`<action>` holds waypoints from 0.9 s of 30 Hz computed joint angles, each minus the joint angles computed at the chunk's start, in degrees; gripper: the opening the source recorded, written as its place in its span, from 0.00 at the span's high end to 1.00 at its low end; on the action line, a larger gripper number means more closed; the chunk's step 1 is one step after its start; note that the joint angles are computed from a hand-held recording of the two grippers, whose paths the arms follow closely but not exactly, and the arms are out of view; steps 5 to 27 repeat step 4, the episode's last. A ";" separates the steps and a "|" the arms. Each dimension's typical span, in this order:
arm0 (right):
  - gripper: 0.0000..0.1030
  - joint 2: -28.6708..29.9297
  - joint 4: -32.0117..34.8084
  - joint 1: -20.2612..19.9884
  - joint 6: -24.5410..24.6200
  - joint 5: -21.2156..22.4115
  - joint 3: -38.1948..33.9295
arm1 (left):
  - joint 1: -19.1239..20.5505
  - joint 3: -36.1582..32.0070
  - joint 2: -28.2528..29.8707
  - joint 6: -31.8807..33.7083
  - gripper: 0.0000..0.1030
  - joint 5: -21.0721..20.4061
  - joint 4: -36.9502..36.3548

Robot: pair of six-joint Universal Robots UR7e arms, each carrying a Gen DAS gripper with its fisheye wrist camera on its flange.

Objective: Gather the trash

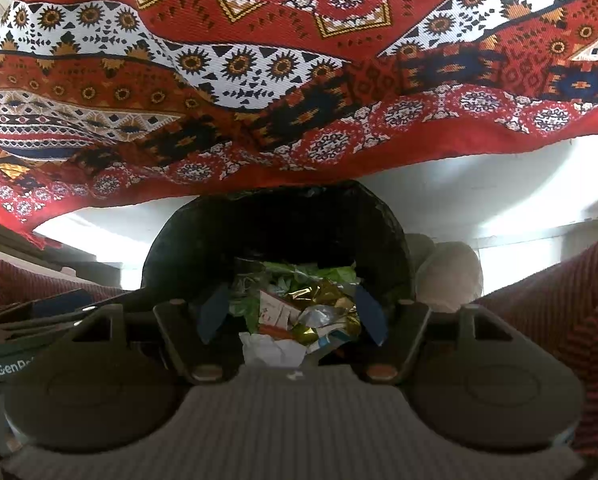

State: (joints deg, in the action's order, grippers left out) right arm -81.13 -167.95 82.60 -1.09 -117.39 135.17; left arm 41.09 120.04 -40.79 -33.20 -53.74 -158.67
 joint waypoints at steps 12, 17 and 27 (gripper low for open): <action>0.22 -0.05 0.00 0.00 -0.03 0.00 -0.04 | 0.14 0.04 -0.09 0.03 0.14 -0.06 -0.18; 0.22 -0.05 0.00 0.00 -0.03 0.00 -0.04 | 0.14 0.04 -0.09 0.03 0.14 -0.06 -0.18; 0.22 -0.05 0.00 0.00 -0.03 0.00 -0.04 | 0.14 0.04 -0.09 0.03 0.14 -0.06 -0.18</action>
